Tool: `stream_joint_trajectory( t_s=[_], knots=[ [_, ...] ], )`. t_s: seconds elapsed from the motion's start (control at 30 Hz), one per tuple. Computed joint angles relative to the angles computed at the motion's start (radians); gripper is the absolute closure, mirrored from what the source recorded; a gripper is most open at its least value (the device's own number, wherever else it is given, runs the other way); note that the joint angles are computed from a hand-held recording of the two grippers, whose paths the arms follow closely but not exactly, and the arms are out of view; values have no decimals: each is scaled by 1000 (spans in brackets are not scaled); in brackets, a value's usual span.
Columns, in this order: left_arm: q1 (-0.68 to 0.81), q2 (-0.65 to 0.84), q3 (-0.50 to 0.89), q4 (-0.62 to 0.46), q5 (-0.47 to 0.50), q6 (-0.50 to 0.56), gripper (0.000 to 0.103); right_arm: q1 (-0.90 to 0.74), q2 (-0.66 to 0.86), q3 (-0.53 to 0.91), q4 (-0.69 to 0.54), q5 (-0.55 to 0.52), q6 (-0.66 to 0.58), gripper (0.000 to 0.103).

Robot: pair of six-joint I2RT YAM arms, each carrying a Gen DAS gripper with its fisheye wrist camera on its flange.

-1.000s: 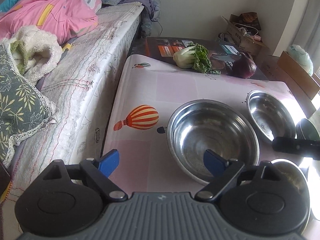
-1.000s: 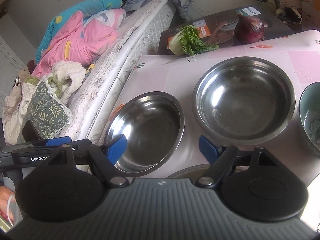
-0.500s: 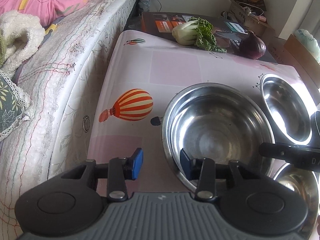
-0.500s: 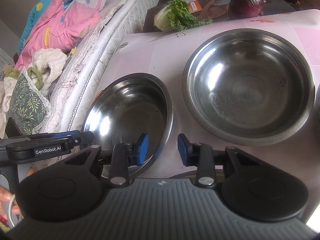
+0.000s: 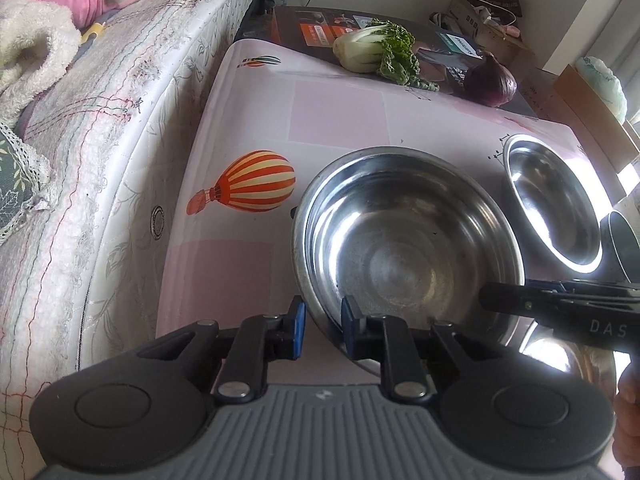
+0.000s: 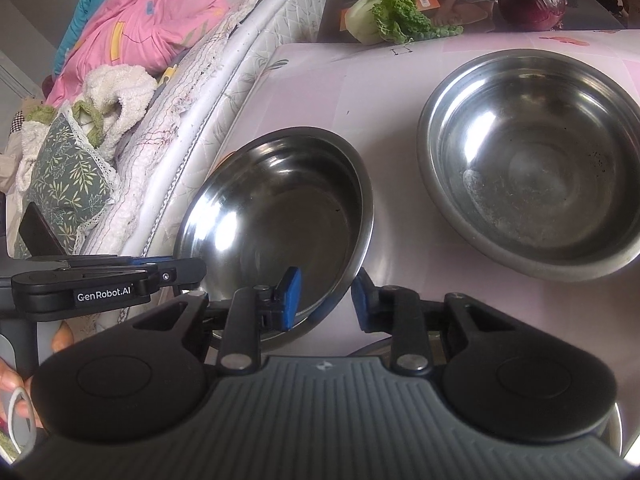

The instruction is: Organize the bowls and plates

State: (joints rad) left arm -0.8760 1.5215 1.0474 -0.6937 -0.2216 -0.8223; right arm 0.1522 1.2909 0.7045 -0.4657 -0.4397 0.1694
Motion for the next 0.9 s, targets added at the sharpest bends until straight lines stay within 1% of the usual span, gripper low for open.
stream_joint_trajectory(
  t_s=[0.13, 0.27, 0.37, 0.47, 0.6, 0.7, 0.77, 0.9],
  knots=[
    [-9, -49, -32, -14, 7, -15, 82, 28, -14, 4, -21, 5, -19, 75],
    [-10, -102, -77, -10, 42, -36, 82, 49, -23, 5, -39, 8, -37, 74],
    [-15, -133, -107, -4, 49, -46, 82, 55, -19, 3, -40, 5, -42, 74],
    [-24, -153, -121, 1, 31, -48, 81, 61, -30, -3, -36, 17, -47, 75],
    [-29, -187, -130, -1, -16, -52, 75, 41, -52, -2, -40, 31, -56, 75],
    [-13, -204, -135, 5, -30, -46, 72, 6, -63, 3, -42, 25, -54, 74],
    [4, -195, -128, 4, -31, -41, 71, -8, -65, 5, -36, 27, -51, 74],
    [35, -164, -118, 24, -17, -37, 73, -19, -41, 12, -9, 37, -39, 79]
  ],
)
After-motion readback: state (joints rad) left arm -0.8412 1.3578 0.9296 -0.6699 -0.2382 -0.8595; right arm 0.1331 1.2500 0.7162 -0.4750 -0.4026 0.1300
